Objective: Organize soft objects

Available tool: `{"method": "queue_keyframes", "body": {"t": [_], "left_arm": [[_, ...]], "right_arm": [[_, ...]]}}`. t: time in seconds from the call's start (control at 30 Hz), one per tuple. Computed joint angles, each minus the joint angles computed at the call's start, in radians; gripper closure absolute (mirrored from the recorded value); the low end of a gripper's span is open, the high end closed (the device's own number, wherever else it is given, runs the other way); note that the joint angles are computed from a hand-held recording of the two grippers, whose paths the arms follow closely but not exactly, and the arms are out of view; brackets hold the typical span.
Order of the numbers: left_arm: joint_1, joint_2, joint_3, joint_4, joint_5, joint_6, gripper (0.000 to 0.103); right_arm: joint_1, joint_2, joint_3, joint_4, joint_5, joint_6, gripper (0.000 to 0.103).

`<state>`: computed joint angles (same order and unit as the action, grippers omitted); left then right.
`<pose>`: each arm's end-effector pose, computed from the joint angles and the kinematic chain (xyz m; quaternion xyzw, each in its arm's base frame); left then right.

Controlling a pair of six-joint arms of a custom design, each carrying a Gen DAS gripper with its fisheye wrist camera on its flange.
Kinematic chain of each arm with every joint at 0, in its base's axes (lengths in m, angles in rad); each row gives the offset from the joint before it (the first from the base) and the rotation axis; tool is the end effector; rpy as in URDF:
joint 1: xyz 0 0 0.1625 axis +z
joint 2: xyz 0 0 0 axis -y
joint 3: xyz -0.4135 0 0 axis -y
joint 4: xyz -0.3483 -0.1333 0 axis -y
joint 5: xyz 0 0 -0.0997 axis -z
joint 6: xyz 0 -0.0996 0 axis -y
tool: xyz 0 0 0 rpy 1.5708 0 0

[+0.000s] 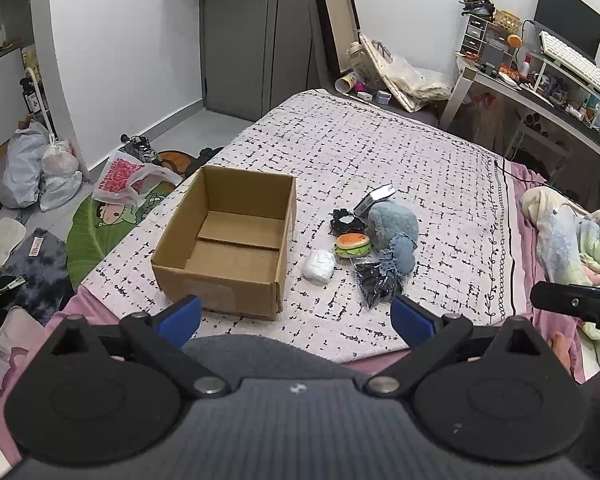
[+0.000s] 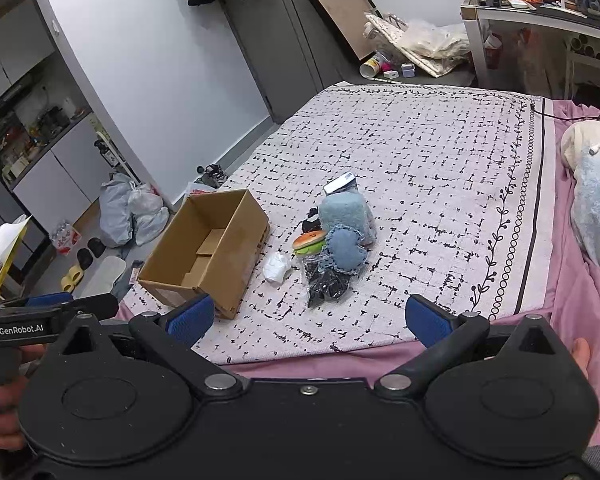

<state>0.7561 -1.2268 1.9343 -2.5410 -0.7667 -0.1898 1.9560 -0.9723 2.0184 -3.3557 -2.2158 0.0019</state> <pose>-0.2365 -0.5048 0.2846 0.2317 0.8839 -0.2924 0.2820 0.2690 -0.4680 0.2110 0.0561 -0.8901 0.3929 0.2242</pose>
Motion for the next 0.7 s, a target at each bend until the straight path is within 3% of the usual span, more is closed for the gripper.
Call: {"method": "queue_keyframes", "body": {"t": [0.7], "left_arm": [[-0.005, -0.006, 0.009, -0.03, 0.023, -0.006, 0.003]], "right_arm": [[0.002, -0.003, 0.013, -0.026, 0.003, -0.023, 0.0]]}}
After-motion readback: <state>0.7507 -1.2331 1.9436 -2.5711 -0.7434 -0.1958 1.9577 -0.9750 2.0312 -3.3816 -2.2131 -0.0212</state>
